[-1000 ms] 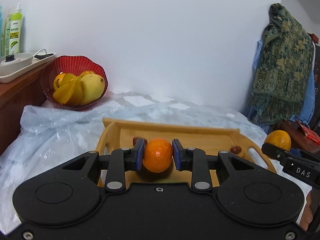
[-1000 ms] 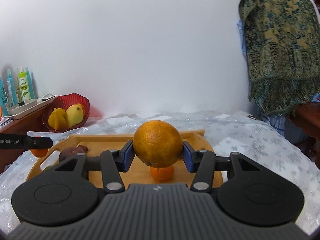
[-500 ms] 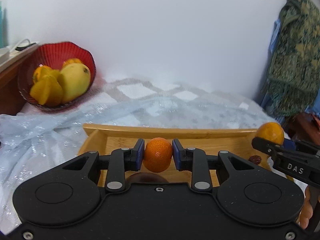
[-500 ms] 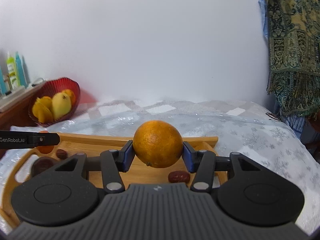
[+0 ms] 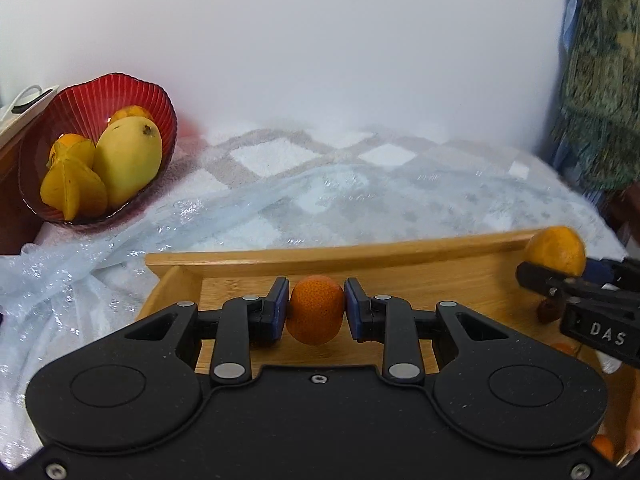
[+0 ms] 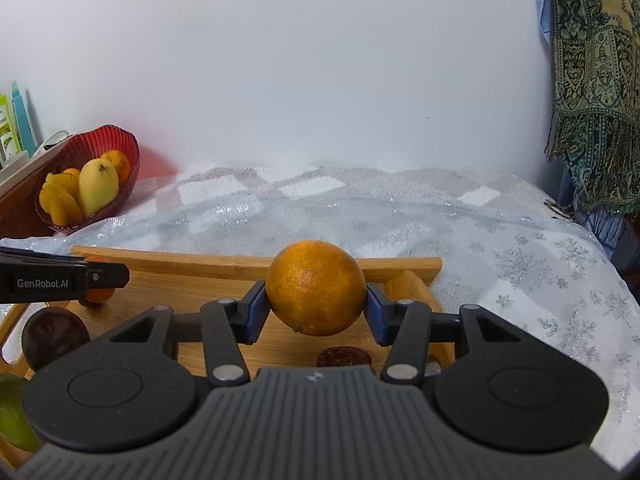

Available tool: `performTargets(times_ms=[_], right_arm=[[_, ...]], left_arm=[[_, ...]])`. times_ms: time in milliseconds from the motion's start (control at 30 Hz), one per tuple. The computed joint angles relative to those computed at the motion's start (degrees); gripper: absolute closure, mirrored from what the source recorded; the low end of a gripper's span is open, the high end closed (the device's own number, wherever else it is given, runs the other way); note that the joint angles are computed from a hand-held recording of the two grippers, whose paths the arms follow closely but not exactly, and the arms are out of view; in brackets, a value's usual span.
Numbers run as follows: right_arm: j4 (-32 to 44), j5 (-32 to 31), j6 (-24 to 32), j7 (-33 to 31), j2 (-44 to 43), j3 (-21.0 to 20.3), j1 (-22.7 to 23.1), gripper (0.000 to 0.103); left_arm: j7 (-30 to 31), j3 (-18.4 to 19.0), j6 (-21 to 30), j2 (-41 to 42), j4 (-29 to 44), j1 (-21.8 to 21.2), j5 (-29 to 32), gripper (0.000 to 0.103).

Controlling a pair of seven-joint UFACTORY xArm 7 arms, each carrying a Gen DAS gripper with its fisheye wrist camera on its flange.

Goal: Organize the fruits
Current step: 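Carry the mandarin onto the tray with the left tool while the right carries the orange there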

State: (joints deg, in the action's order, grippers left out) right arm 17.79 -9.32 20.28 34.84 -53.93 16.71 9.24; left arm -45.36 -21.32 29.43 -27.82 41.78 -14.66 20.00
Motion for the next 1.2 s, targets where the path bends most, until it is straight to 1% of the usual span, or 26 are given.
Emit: performTargets(times_ms=[100,367,533,733,1200], right_arm=[[0.49,-0.36,0.67,-0.36,0.69,0.21,-0.02,0.049],[0.78,-0.25,1.51,0.01,1.64,0.08,0.26,0.049],[1.14,-0.46,2.0,-0.12,2.25,0.07,0.36,0.049],[1.75,-0.51,2.52,0.02,3.02,-0.01,0.39,0.049],[1.76,-0.15,2.92,-0.23,3.23,-0.73,0.79,0.048]], left_arm=[[1.15,0.67,1.9,1.16,1.03,-0.67,-0.93,0.075],[2.38,1.83,3.72,2.63,2.19,-1.71,-2.18,0.075],[2.75,1.95,4.54,3.15,2.76,-1.88,-1.89,0.075],[3.35,2.57,5.08,3.54,3.08,-2.34,-2.65,0.075],[3.22,2.64,5.54,3.96,3.55,-2.44,-2.52,0.075]])
